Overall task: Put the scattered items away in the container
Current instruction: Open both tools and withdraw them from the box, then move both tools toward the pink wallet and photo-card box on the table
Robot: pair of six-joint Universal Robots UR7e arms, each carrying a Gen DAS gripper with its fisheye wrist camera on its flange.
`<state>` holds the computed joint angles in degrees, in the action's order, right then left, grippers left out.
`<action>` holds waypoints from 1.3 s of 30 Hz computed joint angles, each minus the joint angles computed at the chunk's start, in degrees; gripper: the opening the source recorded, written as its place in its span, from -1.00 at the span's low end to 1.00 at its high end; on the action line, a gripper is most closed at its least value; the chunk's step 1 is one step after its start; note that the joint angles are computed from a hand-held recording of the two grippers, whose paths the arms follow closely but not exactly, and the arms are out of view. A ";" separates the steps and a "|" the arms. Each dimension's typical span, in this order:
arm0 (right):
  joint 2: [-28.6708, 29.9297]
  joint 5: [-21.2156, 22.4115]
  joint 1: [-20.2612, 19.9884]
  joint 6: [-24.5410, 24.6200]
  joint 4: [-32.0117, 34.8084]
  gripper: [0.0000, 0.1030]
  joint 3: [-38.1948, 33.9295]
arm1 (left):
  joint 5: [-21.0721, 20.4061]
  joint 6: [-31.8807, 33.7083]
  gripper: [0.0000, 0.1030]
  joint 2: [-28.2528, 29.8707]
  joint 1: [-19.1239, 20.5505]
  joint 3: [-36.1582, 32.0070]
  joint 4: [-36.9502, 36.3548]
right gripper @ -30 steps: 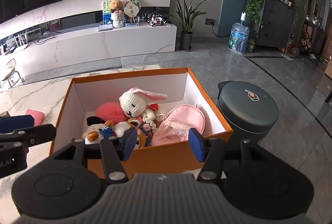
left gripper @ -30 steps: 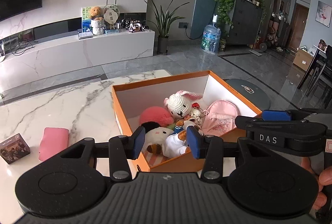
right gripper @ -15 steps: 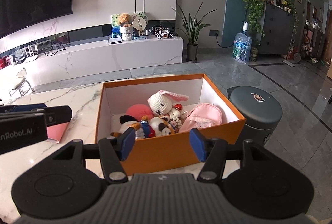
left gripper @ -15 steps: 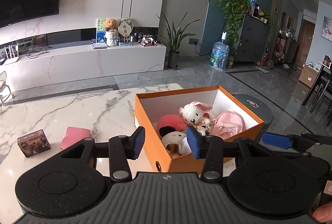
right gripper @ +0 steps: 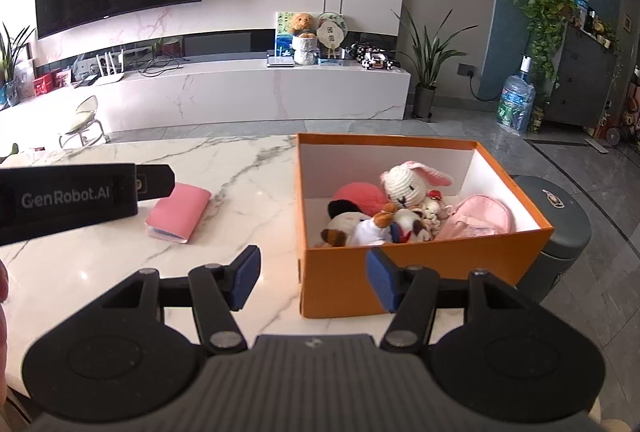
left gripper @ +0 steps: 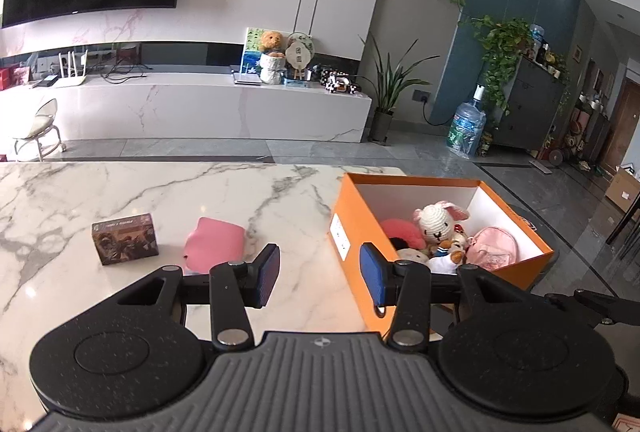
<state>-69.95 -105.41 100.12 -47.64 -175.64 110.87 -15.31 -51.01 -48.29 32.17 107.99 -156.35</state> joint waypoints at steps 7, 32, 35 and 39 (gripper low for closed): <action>2.66 -0.84 2.25 -2.35 -0.47 0.31 1.84 | 0.90 -16.79 0.00 -7.13 0.61 6.38 12.58; 19.48 -0.84 4.44 -7.16 -6.25 0.42 -3.29 | 2.39 -44.57 0.00 -14.27 7.86 9.32 46.90; 21.44 -0.08 4.14 -6.91 -6.44 0.44 -5.08 | 4.12 -41.82 0.00 -13.42 9.15 9.47 44.24; 24.06 0.66 3.66 -6.84 -6.49 0.49 -7.86 | 6.41 -44.90 0.04 -12.81 10.92 7.77 50.70</action>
<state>-45.89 -104.76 103.78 -54.48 -182.12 103.01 -8.90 -95.91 -61.10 43.10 115.76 -105.65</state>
